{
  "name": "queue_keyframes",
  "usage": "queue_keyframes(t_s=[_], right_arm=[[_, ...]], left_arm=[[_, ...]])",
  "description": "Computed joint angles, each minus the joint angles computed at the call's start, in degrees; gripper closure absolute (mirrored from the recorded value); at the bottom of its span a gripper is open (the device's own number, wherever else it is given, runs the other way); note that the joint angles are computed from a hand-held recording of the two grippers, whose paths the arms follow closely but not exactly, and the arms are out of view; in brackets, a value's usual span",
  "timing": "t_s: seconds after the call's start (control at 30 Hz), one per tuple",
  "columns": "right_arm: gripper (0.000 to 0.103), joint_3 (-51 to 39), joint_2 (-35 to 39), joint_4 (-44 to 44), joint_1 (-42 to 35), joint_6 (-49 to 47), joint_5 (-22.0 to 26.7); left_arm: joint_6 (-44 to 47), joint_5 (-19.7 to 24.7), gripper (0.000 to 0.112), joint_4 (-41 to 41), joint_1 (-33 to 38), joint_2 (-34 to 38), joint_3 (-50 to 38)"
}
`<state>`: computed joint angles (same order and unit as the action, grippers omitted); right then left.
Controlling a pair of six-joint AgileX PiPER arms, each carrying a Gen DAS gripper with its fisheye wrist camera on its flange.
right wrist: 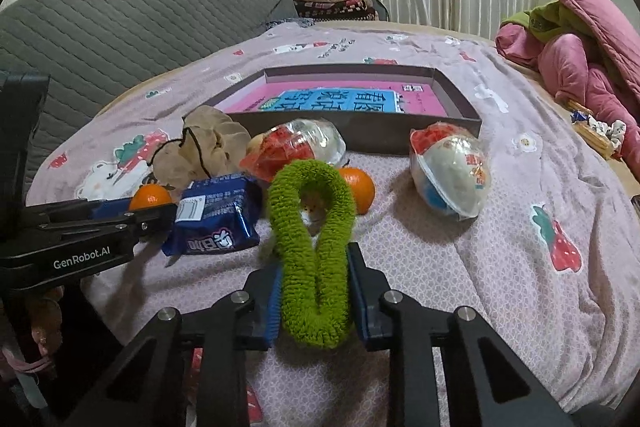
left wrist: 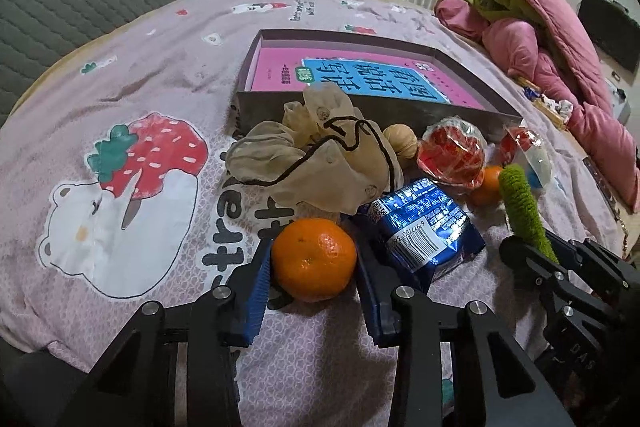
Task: Organize objects
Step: 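Grasp the mandarin orange with the left tool while the right tool grasps the green ring, then carry the orange with the left tool over the tray while the right tool carries the ring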
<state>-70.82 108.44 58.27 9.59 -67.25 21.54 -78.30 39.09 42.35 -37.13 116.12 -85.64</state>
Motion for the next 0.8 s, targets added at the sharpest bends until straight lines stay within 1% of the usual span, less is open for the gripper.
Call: queue_keyframes(t_s=[0.1,0.33,0.43,0.57,0.7,0.8], right_arm=[[0.075,0.61,-0.61,3.32,-0.51,-3.06,0.27],[0.075,1.04,-1.66,8.71,-2.25,-6.89,1.25],[0.075,1.15,-2.19,10.21,-2.87,-7.8,0.99],[0.075,1.98,-3.19,13.43,-2.86,-11.57,-0.11],[0.075,3.14,-4.4,19.18,-2.1,-18.58,-1.31],[0.075,3.48,-4.86,20.96,-1.8,-21.11,-1.31]], left_arm=[[-1.39,-0.28,0.072,1.75,-0.51,-0.81,0.98],[-6.9,-0.35,0.072,8.37,-2.37,-2.62,2.86],[-8.43,0.2,0.072,10.55,-3.16,-2.99,3.06],[-10.51,0.94,0.072,13.84,-4.16,-3.49,3.18],[-9.83,3.12,0.072,15.35,-5.44,-2.79,1.12],[-8.52,3.21,0.072,14.98,-5.75,-2.48,-0.49]])
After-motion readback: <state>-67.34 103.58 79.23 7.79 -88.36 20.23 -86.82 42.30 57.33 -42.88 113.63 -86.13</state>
